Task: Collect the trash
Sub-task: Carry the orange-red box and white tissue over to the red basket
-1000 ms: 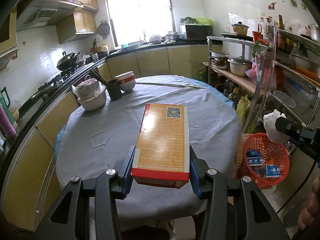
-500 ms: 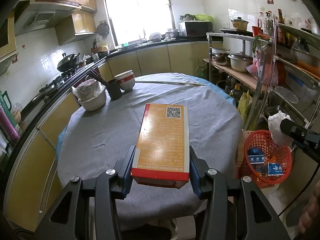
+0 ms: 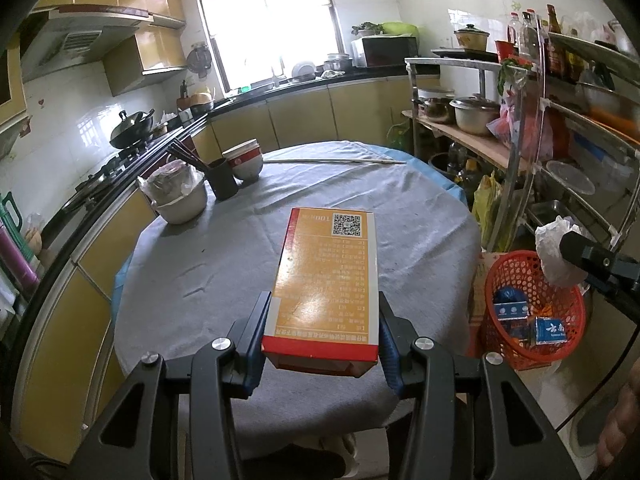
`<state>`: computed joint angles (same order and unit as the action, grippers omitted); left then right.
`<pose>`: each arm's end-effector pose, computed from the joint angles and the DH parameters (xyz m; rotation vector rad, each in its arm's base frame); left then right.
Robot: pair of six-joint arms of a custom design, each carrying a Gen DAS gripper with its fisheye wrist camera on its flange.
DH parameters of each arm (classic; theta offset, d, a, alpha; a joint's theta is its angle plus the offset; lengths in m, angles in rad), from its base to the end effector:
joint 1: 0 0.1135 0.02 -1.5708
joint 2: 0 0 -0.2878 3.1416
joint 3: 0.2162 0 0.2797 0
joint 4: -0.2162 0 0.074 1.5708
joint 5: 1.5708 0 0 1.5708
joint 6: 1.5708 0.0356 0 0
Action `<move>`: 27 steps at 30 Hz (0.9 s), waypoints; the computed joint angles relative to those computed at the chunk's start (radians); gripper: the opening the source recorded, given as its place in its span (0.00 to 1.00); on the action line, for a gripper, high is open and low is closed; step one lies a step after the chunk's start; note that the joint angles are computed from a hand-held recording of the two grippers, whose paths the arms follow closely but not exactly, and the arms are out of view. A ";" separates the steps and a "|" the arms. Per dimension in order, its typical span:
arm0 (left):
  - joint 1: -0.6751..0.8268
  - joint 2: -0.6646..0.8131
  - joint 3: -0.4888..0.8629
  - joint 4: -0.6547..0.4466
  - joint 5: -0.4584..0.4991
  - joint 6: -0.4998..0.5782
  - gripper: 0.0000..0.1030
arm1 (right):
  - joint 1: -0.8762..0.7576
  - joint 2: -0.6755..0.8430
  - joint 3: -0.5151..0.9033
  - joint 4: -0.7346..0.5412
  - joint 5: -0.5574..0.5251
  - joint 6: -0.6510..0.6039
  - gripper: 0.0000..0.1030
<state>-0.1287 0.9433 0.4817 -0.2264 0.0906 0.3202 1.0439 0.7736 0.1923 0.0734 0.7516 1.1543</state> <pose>0.2048 -0.0298 0.2090 0.5490 2.1876 0.0001 0.1029 0.1285 0.1661 0.5571 1.9149 0.6690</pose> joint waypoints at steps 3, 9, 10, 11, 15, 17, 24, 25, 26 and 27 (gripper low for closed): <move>-0.026 -0.004 -0.003 0.003 -0.021 -0.008 0.48 | 0.014 -0.016 -0.004 -0.024 0.025 0.012 0.33; -0.070 -0.004 -0.002 0.005 -0.047 -0.020 0.48 | 0.037 -0.085 -0.015 -0.093 0.064 0.036 0.33; -0.079 -0.004 -0.001 0.004 -0.052 -0.025 0.48 | 0.038 -0.098 -0.016 -0.107 0.070 0.039 0.33; -0.092 -0.009 -0.002 0.003 -0.059 -0.027 0.48 | 0.044 -0.110 -0.017 -0.121 0.079 0.045 0.33; -0.136 -0.018 -0.004 0.004 -0.090 -0.039 0.48 | 0.059 -0.174 -0.030 -0.181 0.106 0.071 0.33; -0.147 -0.018 -0.004 0.005 -0.097 -0.040 0.48 | 0.067 -0.211 -0.036 -0.217 0.120 0.085 0.33; -0.214 -0.009 0.003 0.012 -0.146 -0.058 0.48 | 0.104 -0.319 -0.046 -0.348 0.178 0.146 0.33; -0.218 -0.008 0.005 0.011 -0.148 -0.060 0.48 | 0.108 -0.336 -0.046 -0.368 0.185 0.153 0.33; -0.231 -0.007 0.007 0.012 -0.156 -0.065 0.48 | 0.116 -0.348 -0.046 -0.385 0.194 0.162 0.33; -0.246 -0.006 0.008 0.015 -0.167 -0.069 0.48 | 0.130 -0.370 -0.044 -0.419 0.212 0.178 0.33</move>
